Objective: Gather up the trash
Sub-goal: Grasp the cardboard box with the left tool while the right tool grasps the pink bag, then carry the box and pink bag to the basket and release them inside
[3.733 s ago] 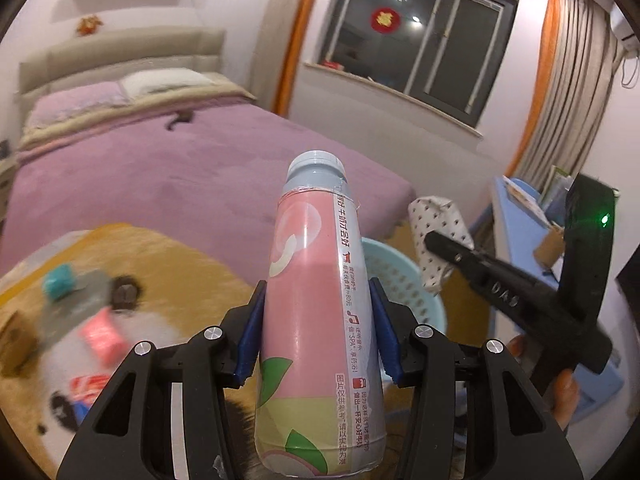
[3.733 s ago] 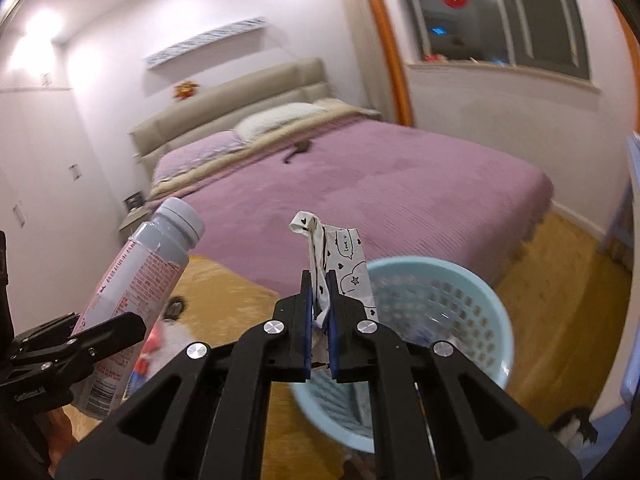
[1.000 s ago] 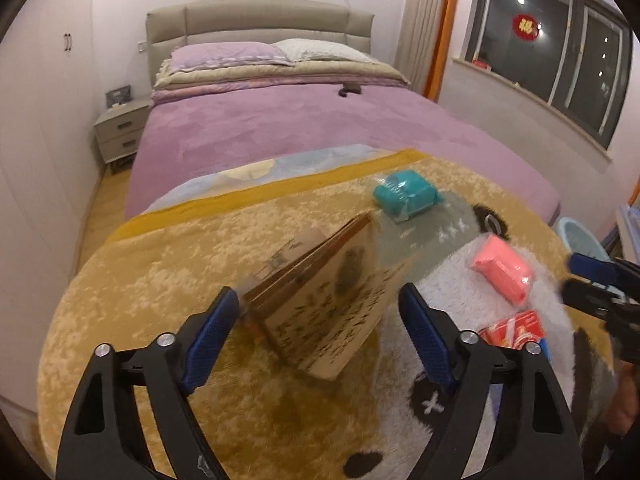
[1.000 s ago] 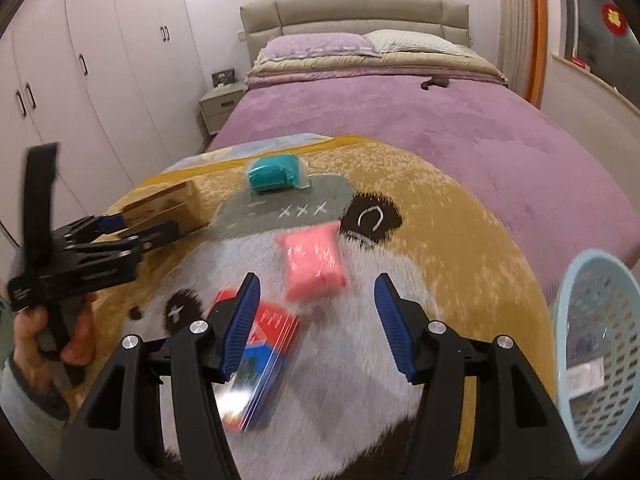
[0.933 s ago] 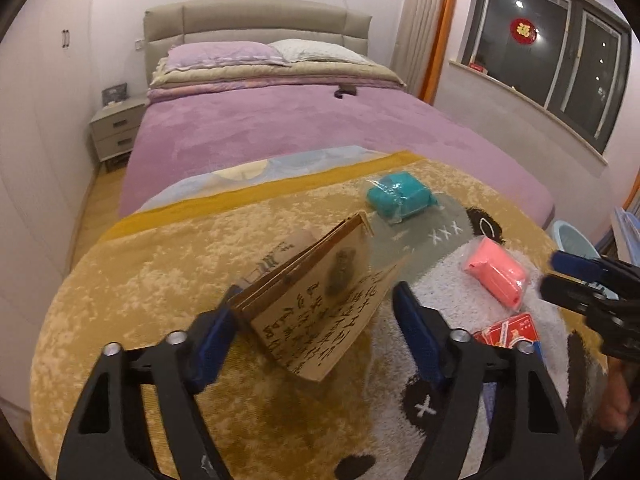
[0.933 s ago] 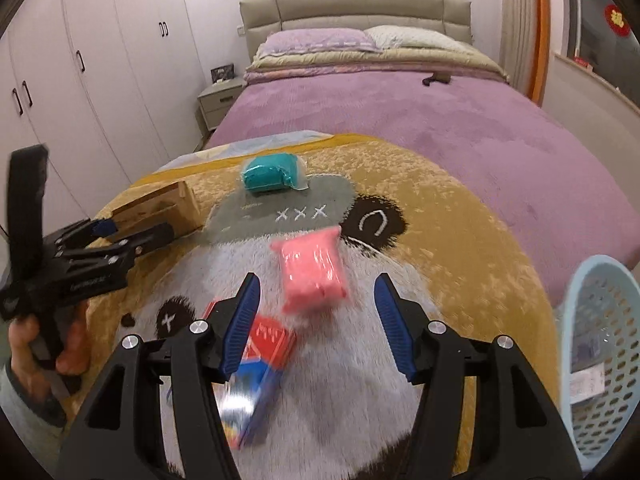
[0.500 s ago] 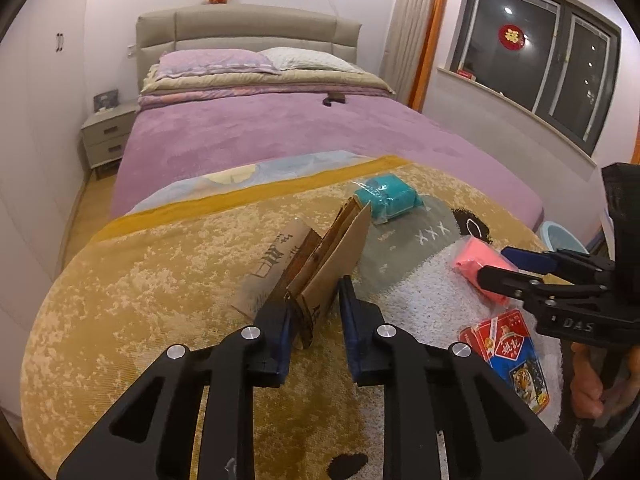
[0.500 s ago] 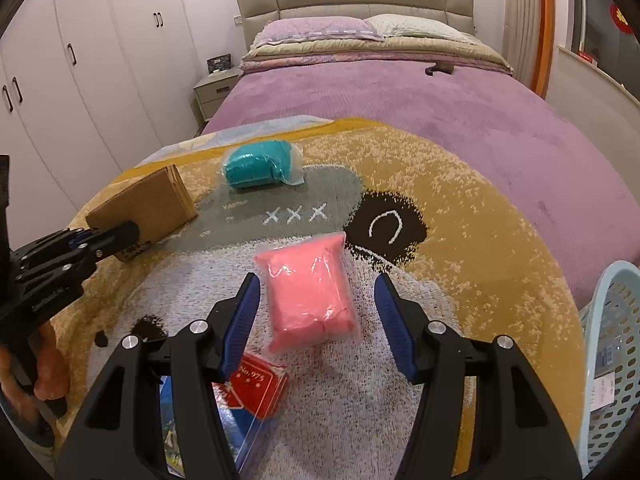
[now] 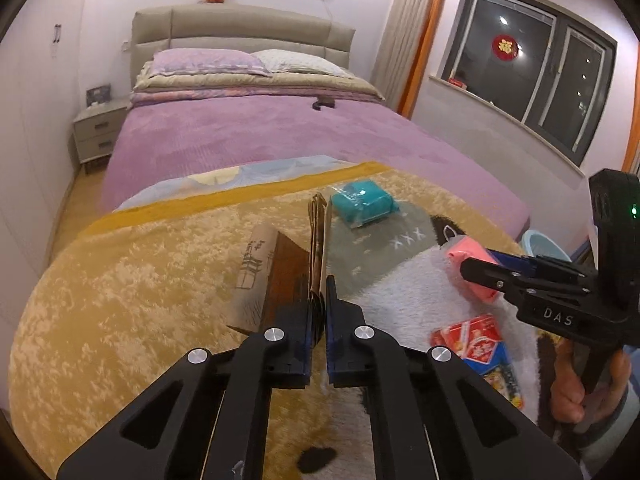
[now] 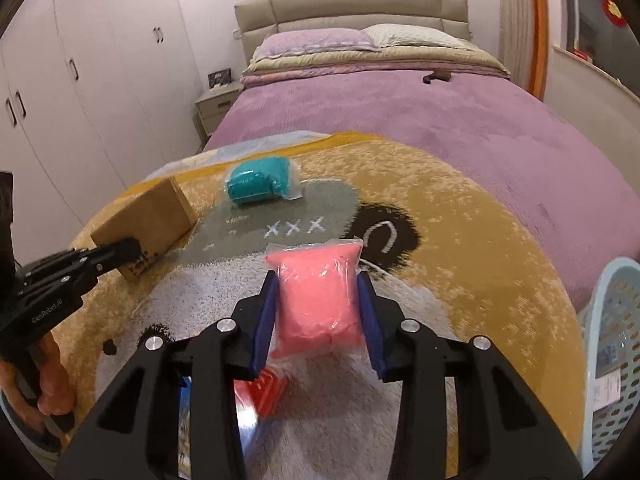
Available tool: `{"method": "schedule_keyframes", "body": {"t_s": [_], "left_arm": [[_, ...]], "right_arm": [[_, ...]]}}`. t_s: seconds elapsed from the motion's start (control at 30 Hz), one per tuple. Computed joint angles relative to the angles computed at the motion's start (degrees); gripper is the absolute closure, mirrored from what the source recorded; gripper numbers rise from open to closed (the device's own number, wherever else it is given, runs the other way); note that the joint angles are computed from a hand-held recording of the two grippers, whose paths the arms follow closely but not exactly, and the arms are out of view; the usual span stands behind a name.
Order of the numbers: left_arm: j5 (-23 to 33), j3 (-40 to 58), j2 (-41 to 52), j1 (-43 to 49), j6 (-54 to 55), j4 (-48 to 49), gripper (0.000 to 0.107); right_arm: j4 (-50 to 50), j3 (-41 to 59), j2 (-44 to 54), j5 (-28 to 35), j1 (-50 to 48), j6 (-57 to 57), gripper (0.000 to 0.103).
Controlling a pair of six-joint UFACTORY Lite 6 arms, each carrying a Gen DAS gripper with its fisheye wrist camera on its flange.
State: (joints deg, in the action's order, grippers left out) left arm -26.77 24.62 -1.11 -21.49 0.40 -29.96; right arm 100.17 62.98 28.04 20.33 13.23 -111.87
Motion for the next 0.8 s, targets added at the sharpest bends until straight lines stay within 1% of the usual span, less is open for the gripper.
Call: {"method": "schedule_keyframes", "body": {"t_s": [0.1, 0.17, 0.2, 0.23, 0.33, 0.4, 0.5, 0.6, 0.7, 0.73, 0.8], "left_arm": [[-0.35, -1.26, -3.77, -3.66, 4.37, -6.89, 0.104], [-0.59, -1.73, -6.46, -6.33, 8.03, -12.18, 0.104], [-0.97, -1.68, -8.00, -8.54, 11.65, -17.00, 0.104], [-1.10, -1.57, -8.92, -9.76, 13.65, -19.55, 0.104], [-3.13, 0.10, -11.05, -15.99, 21.83, -30.01, 0.104], [-4.35, 2.02, -11.15, -19.57, 25.42, -34.28, 0.104], [-6.95, 7.10, -8.51, -25.16, 31.15, -40.20, 0.104], [-8.12, 13.18, -4.29, -28.67, 34.35, -42.39, 0.104], [-7.92, 21.41, 1.85, -31.16, 37.14, -42.91, 0.104], [-6.99, 25.82, 5.09, -31.71, 38.83, -43.09, 0.104], [-6.85, 31.28, 9.38, -32.89, 41.84, -44.56, 0.104]], "right_arm": [[-1.68, -3.49, -4.10, 2.54, -3.14, 1.18, 0.067], [-3.89, -6.42, -8.12, 5.51, -6.34, 2.65, 0.067], [-4.91, -7.28, -9.48, 6.34, -7.49, 3.38, 0.067], [-6.11, -8.46, -11.39, 7.60, -9.16, 4.26, 0.067], [-9.59, -11.08, -16.26, 11.15, -14.26, 6.70, 0.067], [-10.68, -12.52, -19.22, 12.47, -17.34, 7.11, 0.067], [-13.18, -13.61, -22.83, 15.73, -23.66, 8.26, 0.067], [-17.06, -11.93, -24.09, 19.22, -31.11, 11.09, 0.067], [-18.98, -8.80, -23.08, 21.66, -37.21, 12.60, 0.067], [-19.49, -7.74, -22.42, 22.02, -38.65, 12.98, 0.067], [-22.16, -4.08, -19.97, 22.54, -41.45, 15.86, 0.067]]}}
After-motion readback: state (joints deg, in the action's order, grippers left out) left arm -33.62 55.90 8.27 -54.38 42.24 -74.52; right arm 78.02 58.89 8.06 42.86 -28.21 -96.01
